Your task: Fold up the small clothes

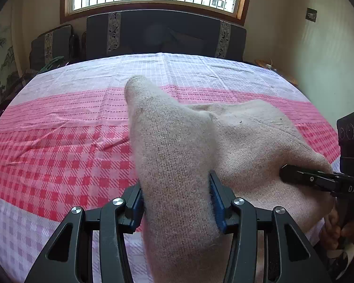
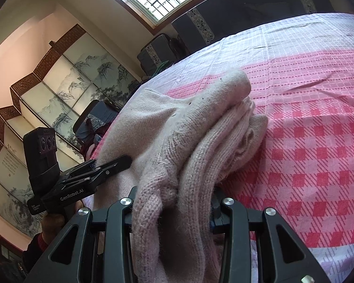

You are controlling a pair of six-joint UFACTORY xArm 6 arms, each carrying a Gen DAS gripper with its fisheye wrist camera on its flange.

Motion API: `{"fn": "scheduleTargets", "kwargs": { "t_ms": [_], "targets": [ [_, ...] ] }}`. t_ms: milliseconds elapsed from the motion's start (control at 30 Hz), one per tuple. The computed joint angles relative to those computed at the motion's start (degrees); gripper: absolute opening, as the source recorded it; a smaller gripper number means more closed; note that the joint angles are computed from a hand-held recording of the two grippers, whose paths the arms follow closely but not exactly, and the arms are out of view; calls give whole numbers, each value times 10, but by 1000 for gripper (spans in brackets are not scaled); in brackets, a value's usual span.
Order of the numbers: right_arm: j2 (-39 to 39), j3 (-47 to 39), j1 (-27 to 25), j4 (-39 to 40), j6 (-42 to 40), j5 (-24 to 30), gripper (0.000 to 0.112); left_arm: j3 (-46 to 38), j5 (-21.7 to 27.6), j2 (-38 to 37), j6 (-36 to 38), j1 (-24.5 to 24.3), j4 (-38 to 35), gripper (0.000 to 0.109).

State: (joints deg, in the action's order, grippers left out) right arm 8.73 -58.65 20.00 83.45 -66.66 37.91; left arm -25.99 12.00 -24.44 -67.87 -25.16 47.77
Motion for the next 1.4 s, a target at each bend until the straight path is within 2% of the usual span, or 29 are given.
{"fn": "scheduleTargets", "kwargs": {
  "t_ms": [133,167,267,367,467,533,700,767,800,900,1100,1300,1400],
  "targets": [
    [5,2,1,-5,2,-5,35,-6,19,1,-115,-3,126,59],
    [7,1,0,-8,4,-6,36,-9,42,0,-149,-13,161,64],
    [4,6,5,-9,-1,-21,41,-16,116,-7,-225,-53,247,69],
    [-20,26,21,6,-25,-70,45,-18,195,-13,-260,-94,274,77],
    [-64,64,41,58,-88,-139,47,-11,252,-30,-301,-126,300,81],
    [-90,79,53,112,-145,-187,54,-11,293,-39,-319,-147,304,89],
    [-141,91,77,272,-313,-275,64,-11,372,-61,-342,-188,310,94],
    [-154,89,83,347,-397,-298,67,-14,424,-67,-357,-218,316,103],
    [-161,90,85,380,-436,-306,69,-10,442,-76,-364,-229,319,103],
    [-172,90,91,398,-468,-312,70,-9,494,-88,-384,-260,332,103],
    [-182,95,99,386,-461,-312,70,-12,478,-102,-364,-257,313,103],
    [-188,101,103,397,-470,-317,70,-15,425,-104,-352,-236,302,103],
    [-186,101,103,392,-464,-318,71,-22,447,-92,-357,-248,301,103]
  ]
}}
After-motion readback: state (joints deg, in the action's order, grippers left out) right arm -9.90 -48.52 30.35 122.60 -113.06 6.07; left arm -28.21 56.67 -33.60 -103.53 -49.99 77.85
